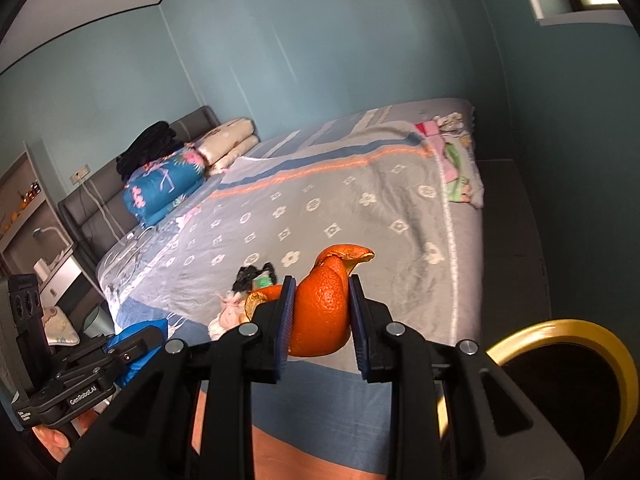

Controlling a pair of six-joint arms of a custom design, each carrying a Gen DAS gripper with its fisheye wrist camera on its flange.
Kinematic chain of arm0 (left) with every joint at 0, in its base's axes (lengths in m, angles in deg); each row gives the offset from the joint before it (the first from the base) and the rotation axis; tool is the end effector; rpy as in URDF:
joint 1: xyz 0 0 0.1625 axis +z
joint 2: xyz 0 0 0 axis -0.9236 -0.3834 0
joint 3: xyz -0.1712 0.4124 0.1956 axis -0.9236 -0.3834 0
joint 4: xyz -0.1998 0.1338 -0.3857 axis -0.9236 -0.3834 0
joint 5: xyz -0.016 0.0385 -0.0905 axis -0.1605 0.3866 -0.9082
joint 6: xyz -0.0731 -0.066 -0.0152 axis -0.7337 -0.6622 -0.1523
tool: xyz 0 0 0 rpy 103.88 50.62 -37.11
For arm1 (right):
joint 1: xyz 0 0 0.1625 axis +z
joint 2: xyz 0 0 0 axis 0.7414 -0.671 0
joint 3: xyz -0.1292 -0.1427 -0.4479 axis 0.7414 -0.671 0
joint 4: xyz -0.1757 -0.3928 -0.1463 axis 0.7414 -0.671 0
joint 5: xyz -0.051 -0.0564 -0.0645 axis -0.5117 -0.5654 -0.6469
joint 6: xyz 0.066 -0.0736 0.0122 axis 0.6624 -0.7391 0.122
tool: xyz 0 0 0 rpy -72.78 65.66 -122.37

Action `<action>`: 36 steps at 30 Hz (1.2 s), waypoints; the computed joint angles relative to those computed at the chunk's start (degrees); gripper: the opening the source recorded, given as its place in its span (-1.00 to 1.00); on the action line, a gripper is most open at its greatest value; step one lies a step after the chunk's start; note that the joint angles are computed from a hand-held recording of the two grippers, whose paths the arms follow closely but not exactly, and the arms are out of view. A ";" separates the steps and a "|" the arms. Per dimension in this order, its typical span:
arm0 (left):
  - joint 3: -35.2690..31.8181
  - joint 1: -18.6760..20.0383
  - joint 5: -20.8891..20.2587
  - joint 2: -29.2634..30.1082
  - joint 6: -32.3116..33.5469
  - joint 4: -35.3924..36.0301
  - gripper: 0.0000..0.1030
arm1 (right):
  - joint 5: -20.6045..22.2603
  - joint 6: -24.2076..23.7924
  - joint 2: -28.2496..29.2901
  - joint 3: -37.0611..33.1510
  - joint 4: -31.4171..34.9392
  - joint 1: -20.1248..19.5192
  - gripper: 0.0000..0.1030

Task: Collect trash
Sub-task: 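Carry the blue glove and orange peel over to the yellow-rimmed bin, then open both tools over the bin, dropping the glove and peel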

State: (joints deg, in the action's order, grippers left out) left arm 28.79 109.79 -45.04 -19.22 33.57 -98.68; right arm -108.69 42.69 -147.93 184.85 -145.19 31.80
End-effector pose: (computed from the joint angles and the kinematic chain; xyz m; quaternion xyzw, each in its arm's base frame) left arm -0.3407 -0.5446 0.0374 0.3896 0.8759 -0.2609 0.1138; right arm 0.0356 -0.4562 0.3370 0.0333 -0.8270 0.5172 0.2181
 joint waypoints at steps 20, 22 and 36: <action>-6.02 -3.96 -12.67 10.30 -0.26 7.06 -0.58 | 6.70 2.87 -13.12 7.84 -1.30 -16.48 -0.50; -6.49 -4.29 -13.41 11.13 0.10 8.03 -0.58 | 8.28 3.51 -14.23 8.12 -0.25 -18.72 -0.50; -9.20 -5.58 -18.06 15.74 1.14 11.17 -0.47 | 13.11 6.36 -16.51 8.37 2.09 -27.65 -0.41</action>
State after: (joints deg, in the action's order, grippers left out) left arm 19.58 104.21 -63.10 -3.48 34.71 -87.51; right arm -95.57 49.05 -164.44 193.22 -143.10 4.16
